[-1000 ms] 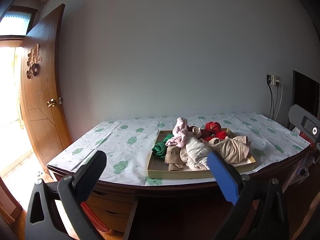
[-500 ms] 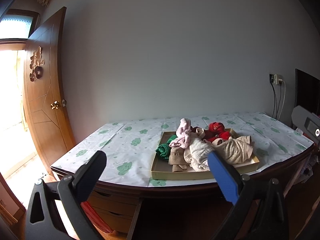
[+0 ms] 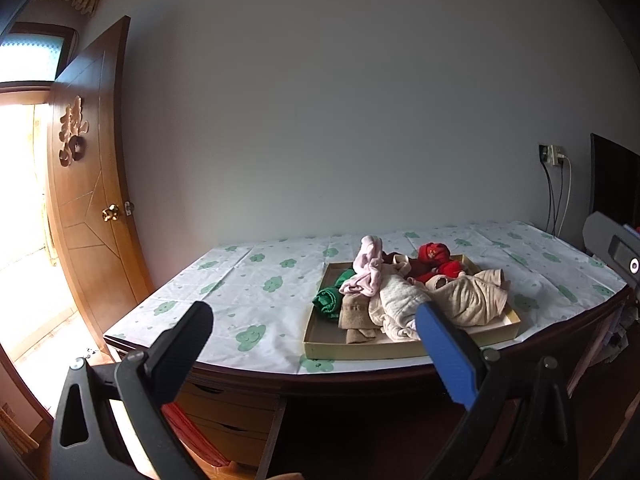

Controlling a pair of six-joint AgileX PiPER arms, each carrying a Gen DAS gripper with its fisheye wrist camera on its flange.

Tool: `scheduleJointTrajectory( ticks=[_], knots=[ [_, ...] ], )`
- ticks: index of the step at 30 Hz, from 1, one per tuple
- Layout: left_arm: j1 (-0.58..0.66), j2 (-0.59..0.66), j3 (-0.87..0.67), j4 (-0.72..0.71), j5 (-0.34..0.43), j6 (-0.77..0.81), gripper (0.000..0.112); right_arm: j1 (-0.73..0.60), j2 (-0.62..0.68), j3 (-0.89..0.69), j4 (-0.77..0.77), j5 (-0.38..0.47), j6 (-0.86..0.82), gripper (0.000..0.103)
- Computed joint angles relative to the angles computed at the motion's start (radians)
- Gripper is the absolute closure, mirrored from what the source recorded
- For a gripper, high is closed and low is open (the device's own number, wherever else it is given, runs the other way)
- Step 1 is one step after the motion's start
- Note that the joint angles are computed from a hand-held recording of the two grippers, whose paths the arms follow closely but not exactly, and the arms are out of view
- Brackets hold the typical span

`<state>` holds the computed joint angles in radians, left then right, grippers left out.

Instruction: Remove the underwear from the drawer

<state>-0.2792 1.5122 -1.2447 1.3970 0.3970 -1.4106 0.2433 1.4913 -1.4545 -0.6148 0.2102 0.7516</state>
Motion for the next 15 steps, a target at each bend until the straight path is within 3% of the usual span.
scheduleJointTrajectory(
  ticks=[10,15],
  knots=[
    [0.017,0.014,-0.016,-0.066,-0.024,0.054,0.01,0.002,0.004,0.002,-0.059,0.006,0.069,0.013],
    [0.045,0.033,-0.038,-0.226,-0.078,0.196,0.01,-0.006,0.015,-0.003,-0.033,0.01,0.049,0.013]
  ],
)
